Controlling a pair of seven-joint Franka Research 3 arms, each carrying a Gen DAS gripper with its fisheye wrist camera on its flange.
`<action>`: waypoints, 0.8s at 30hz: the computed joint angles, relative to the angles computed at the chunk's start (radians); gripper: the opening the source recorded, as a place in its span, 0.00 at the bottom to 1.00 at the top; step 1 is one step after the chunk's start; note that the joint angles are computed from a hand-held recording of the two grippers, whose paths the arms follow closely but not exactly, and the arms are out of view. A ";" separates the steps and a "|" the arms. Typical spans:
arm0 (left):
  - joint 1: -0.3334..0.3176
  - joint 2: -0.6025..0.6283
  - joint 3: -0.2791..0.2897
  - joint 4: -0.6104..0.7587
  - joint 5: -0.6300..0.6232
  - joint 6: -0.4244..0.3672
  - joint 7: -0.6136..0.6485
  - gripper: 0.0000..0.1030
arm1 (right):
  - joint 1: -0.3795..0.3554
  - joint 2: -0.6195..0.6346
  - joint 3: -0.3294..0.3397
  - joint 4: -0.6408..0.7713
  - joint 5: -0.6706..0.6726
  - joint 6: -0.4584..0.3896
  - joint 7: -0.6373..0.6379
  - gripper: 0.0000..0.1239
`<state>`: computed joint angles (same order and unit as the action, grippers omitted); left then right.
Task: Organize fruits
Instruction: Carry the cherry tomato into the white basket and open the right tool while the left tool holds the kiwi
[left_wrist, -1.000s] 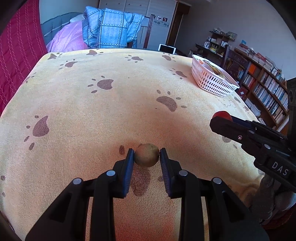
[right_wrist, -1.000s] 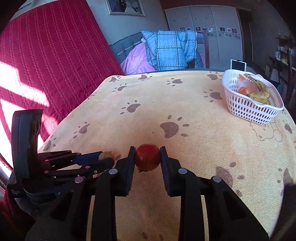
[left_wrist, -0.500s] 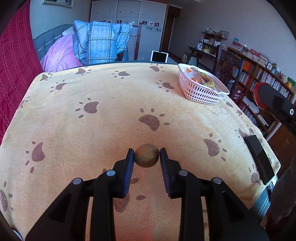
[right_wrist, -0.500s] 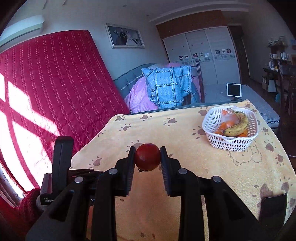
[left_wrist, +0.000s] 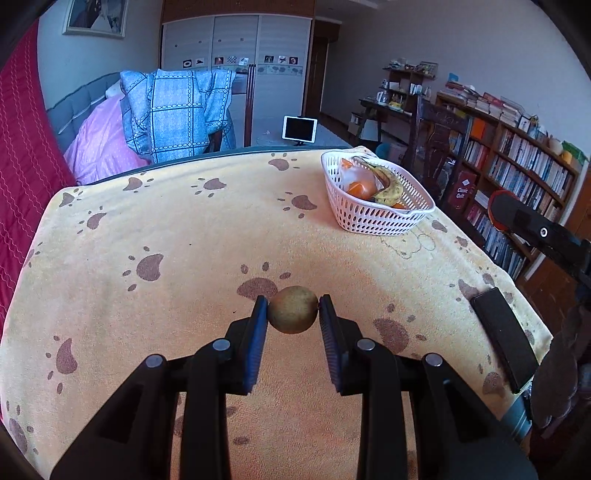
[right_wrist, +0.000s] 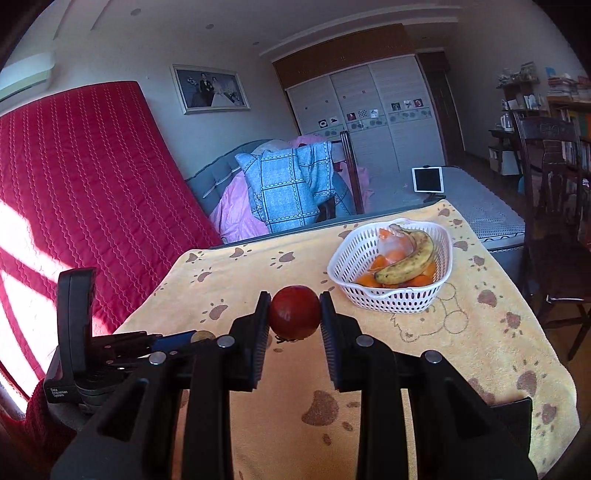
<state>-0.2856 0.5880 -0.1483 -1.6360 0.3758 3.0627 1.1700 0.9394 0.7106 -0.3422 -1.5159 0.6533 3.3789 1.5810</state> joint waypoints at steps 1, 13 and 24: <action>0.003 0.008 -0.006 0.014 -0.003 -0.008 0.006 0.28 | 0.033 0.018 -0.063 0.012 0.029 -0.034 0.014 0.22; 0.010 0.070 -0.037 0.119 -0.045 -0.065 0.046 0.28 | -0.051 0.224 -0.265 0.289 -0.058 -0.339 0.336 0.22; 0.002 0.101 -0.035 0.169 -0.058 -0.093 0.059 0.28 | -0.153 0.315 -0.250 0.449 -0.194 -0.436 0.516 0.33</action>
